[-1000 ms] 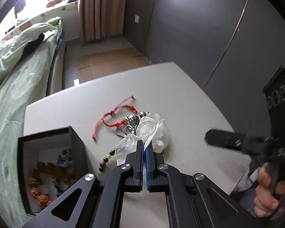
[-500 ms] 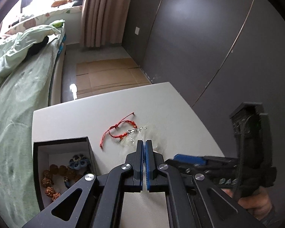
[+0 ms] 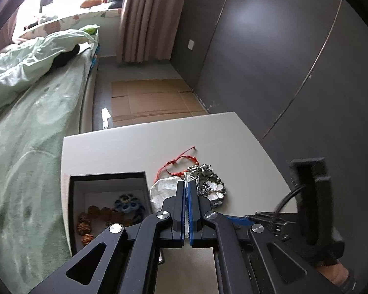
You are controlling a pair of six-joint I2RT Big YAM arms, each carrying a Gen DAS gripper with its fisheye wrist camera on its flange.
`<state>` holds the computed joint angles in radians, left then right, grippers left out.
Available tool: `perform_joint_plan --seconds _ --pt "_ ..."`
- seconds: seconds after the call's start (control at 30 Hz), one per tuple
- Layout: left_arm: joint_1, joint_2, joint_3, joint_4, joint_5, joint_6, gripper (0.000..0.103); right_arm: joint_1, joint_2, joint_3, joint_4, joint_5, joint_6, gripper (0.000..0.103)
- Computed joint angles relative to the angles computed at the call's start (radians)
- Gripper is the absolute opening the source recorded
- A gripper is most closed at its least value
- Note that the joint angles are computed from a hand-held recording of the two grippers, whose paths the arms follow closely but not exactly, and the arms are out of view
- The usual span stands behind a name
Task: Organize jewelry
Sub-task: 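Drop the white plastic bag into the black box while the right gripper grasps the dark beaded bracelet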
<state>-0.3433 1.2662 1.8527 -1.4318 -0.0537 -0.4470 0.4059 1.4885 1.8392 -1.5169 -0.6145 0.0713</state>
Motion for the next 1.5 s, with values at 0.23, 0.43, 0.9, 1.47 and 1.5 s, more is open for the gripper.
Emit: perform_joint_plan --seconds 0.23,0.43,0.9,1.47,1.5 --pt "0.011 -0.024 0.019 0.003 -0.013 0.005 0.001 0.094 0.004 0.015 0.023 0.257 -0.029 0.050" --pt "0.031 -0.040 0.045 -0.012 -0.031 0.007 0.001 0.153 0.027 0.038 0.042 0.405 -0.039 0.033" --pt "0.089 -0.086 0.016 -0.046 -0.056 0.004 0.001 0.139 0.040 0.085 0.063 0.346 -0.084 0.009" --pt "0.149 -0.130 -0.078 -0.062 -0.054 -0.041 0.073 0.124 -0.010 0.160 0.177 0.186 -0.011 0.009" --pt "0.152 -0.133 -0.079 -0.065 -0.054 -0.045 0.073 0.124 -0.010 0.166 0.180 0.178 -0.010 0.009"
